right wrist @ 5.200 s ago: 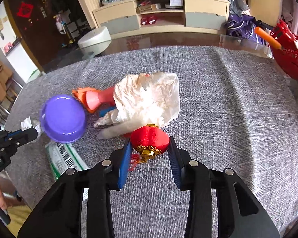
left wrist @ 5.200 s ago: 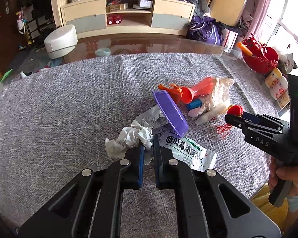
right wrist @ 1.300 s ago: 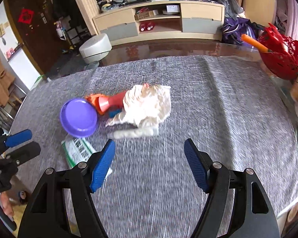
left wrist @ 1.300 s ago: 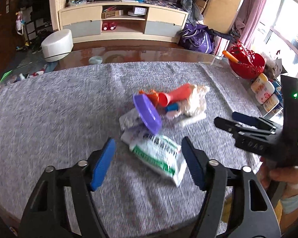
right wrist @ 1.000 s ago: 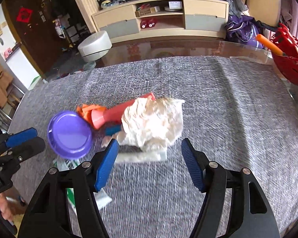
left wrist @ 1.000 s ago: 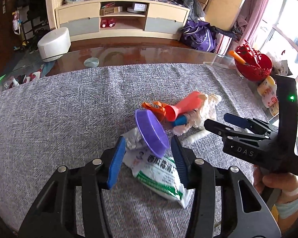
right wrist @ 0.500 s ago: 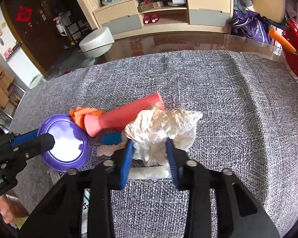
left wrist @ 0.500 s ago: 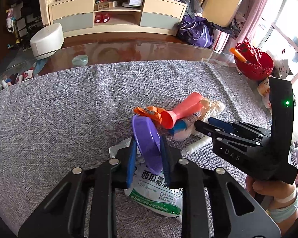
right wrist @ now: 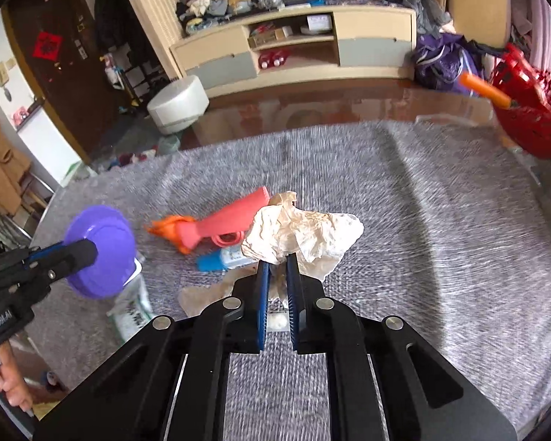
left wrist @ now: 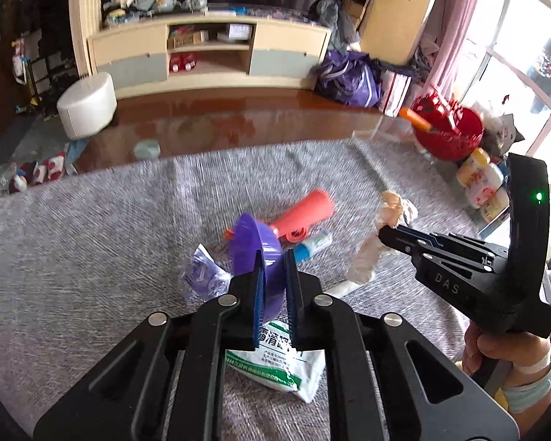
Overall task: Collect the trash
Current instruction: 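Grasp the purple lid with the left tool while the right tool grasps crumpled white paper, then lower both tools into the bin and open them to drop lid and paper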
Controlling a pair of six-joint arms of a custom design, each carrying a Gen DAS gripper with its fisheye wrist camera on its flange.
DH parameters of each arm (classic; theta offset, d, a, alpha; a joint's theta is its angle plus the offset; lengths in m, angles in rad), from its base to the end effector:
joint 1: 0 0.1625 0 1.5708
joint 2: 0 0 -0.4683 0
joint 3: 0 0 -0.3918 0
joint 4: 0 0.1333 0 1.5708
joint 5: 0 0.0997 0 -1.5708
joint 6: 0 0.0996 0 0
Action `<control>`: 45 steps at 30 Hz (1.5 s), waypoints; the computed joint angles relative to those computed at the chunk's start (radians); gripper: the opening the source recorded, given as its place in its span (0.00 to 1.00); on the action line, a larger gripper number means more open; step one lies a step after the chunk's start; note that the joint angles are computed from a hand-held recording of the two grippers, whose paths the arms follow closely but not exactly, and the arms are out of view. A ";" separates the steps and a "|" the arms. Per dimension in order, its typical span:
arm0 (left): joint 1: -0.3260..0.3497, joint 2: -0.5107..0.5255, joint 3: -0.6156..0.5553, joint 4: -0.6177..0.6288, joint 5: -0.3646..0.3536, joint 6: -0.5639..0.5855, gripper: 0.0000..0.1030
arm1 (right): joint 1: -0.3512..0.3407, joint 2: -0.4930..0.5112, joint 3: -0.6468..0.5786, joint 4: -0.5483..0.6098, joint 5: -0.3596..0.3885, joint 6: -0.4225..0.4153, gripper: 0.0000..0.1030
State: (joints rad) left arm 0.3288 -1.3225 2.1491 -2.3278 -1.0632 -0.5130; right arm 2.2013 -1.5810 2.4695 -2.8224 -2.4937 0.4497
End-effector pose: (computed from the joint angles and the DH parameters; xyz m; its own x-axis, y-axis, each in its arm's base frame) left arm -0.3898 -0.3250 0.2345 -0.6814 0.5720 -0.4566 0.6998 0.6920 -0.1774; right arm 0.2539 -0.2565 0.3059 -0.8289 0.2138 0.5169 -0.2118 0.7352 -0.6439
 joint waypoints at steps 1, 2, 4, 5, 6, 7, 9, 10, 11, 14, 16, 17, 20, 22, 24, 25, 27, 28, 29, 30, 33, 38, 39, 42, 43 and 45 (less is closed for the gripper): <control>-0.011 -0.012 -0.002 0.009 0.007 -0.006 0.07 | 0.025 -0.010 -0.007 0.029 -0.012 0.018 0.11; -0.026 -0.029 -0.004 0.022 0.016 -0.015 0.07 | 0.040 -0.016 -0.012 0.047 -0.019 0.029 0.11; -0.055 -0.056 -0.004 0.047 0.032 -0.031 0.07 | 0.082 -0.028 -0.024 0.096 -0.038 0.064 0.11; -0.075 -0.073 -0.002 0.064 0.041 -0.041 0.07 | 0.108 -0.034 -0.031 0.131 -0.048 0.090 0.11; -0.095 -0.091 0.000 0.083 0.048 -0.055 0.07 | 0.134 -0.041 -0.037 0.167 -0.057 0.116 0.11; -0.108 -0.104 0.002 0.096 0.051 -0.064 0.07 | 0.160 -0.049 -0.041 0.203 -0.064 0.144 0.11; -0.143 -0.136 0.008 0.132 0.061 -0.092 0.07 | 0.199 -0.061 -0.048 0.265 -0.073 0.187 0.11; -0.165 -0.156 0.012 0.157 0.066 -0.113 0.07 | 0.222 -0.064 -0.052 0.302 -0.077 0.214 0.11; -0.186 -0.175 0.018 0.179 0.070 -0.134 0.07 | 0.252 -0.067 -0.058 0.357 -0.082 0.255 0.11; -0.246 -0.231 0.040 0.247 0.069 -0.201 0.07 | 0.325 -0.069 -0.075 0.514 -0.082 0.375 0.11; -0.282 -0.264 0.056 0.285 0.059 -0.243 0.07 | 0.359 -0.068 -0.083 0.577 -0.074 0.428 0.11; -0.304 -0.284 0.066 0.310 0.052 -0.271 0.07 | 0.380 -0.070 -0.082 0.613 -0.064 0.461 0.11; -0.356 -0.335 0.099 0.371 0.020 -0.343 0.07 | 0.425 -0.074 -0.072 0.686 -0.030 0.543 0.11; -0.390 -0.364 0.123 0.407 -0.006 -0.390 0.07 | 0.452 -0.074 -0.061 0.725 -0.005 0.598 0.11; -0.428 -0.402 0.151 0.444 -0.041 -0.439 0.07 | 0.464 -0.077 -0.043 0.739 0.020 0.631 0.11; -0.441 -0.414 0.161 0.455 -0.056 -0.455 0.07 | 0.470 -0.076 -0.032 0.743 0.036 0.649 0.11; -0.468 -0.437 0.185 0.471 -0.088 -0.487 0.07 | 0.489 -0.072 -0.015 0.758 0.063 0.694 0.11; -0.483 -0.448 0.200 0.478 -0.110 -0.506 0.07 | 0.498 -0.065 -0.010 0.761 0.073 0.713 0.11; -0.496 -0.457 0.215 0.481 -0.131 -0.525 0.07 | 0.505 -0.064 0.001 0.764 0.089 0.731 0.11; -0.503 -0.464 0.225 0.481 -0.144 -0.535 0.07 | 0.510 -0.063 0.012 0.764 0.104 0.746 0.11; -0.523 -0.474 0.268 0.466 -0.197 -0.569 0.07 | 0.516 -0.047 0.038 0.752 0.138 0.774 0.11; -0.542 -0.478 0.339 0.416 -0.288 -0.599 0.07 | 0.505 -0.017 0.082 0.694 0.192 0.782 0.11; -0.545 -0.475 0.350 0.404 -0.302 -0.604 0.07 | 0.500 -0.012 0.093 0.678 0.202 0.781 0.11; -0.544 -0.462 0.393 0.358 -0.355 -0.614 0.07 | 0.474 0.005 0.123 0.630 0.231 0.767 0.11; -0.542 -0.457 0.411 0.339 -0.374 -0.618 0.07 | 0.467 0.012 0.132 0.615 0.240 0.762 0.11; -0.535 -0.449 0.440 0.306 -0.405 -0.623 0.07 | 0.451 0.035 0.150 0.575 0.261 0.751 0.11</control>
